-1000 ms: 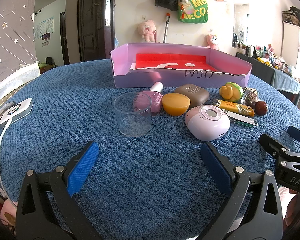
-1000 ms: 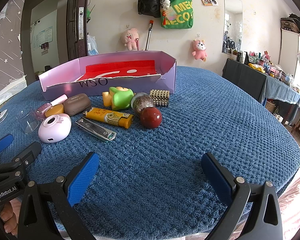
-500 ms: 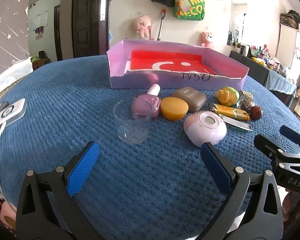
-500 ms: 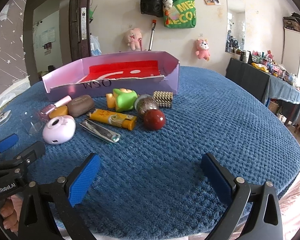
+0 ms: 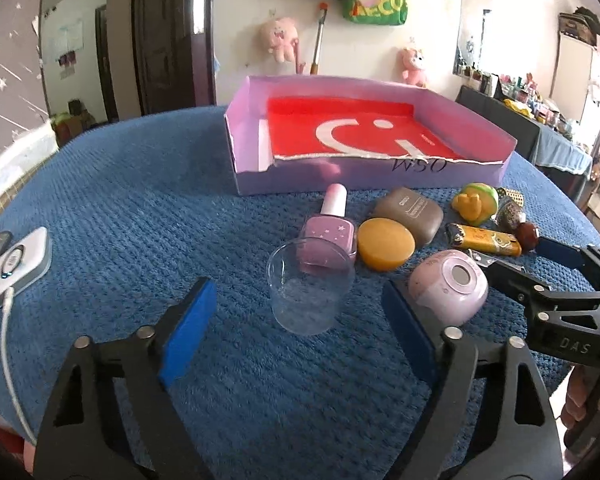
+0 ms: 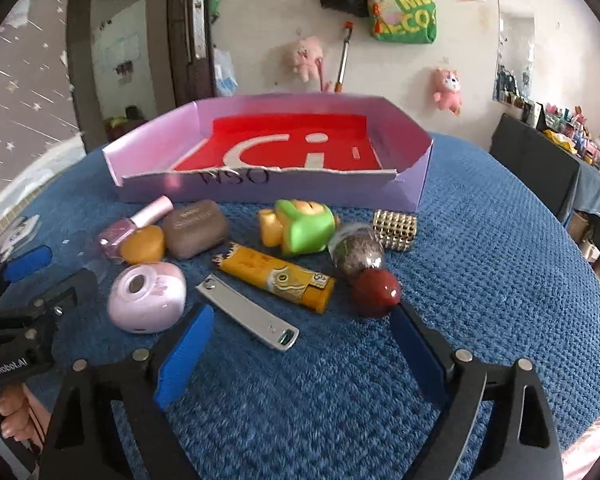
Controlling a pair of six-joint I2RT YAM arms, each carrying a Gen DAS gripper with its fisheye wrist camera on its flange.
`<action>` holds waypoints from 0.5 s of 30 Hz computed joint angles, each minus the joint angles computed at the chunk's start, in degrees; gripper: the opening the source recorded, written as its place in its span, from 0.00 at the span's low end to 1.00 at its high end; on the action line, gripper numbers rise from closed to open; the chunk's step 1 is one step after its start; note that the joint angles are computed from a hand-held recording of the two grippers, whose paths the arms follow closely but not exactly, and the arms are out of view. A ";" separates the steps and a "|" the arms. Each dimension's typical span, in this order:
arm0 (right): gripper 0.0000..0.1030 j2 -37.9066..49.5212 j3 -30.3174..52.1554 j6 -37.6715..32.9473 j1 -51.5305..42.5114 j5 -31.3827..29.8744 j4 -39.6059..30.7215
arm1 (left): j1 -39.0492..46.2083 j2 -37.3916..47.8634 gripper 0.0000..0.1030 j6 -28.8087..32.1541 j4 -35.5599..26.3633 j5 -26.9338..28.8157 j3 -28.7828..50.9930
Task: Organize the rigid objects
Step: 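Move the left tool to the clear plastic cup while the right tool approaches the silver nail clipper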
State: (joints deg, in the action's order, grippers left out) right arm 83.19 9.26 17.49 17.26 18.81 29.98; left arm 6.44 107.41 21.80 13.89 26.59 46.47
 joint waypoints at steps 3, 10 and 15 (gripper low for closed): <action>0.86 2.54 2.02 -0.04 -0.84 -1.59 -0.79 | 0.55 1.88 0.73 0.73 -4.92 1.90 3.46; 0.81 4.09 3.81 0.70 1.04 -0.34 -2.99 | -0.02 2.97 0.66 2.39 -6.54 2.10 4.97; 0.72 3.40 3.31 1.18 2.11 0.04 -3.16 | -0.45 3.09 0.62 3.07 -7.52 1.68 5.68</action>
State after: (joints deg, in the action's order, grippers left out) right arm 86.59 12.57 18.67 19.38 18.85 26.82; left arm 5.99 110.51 24.88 6.37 28.27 52.15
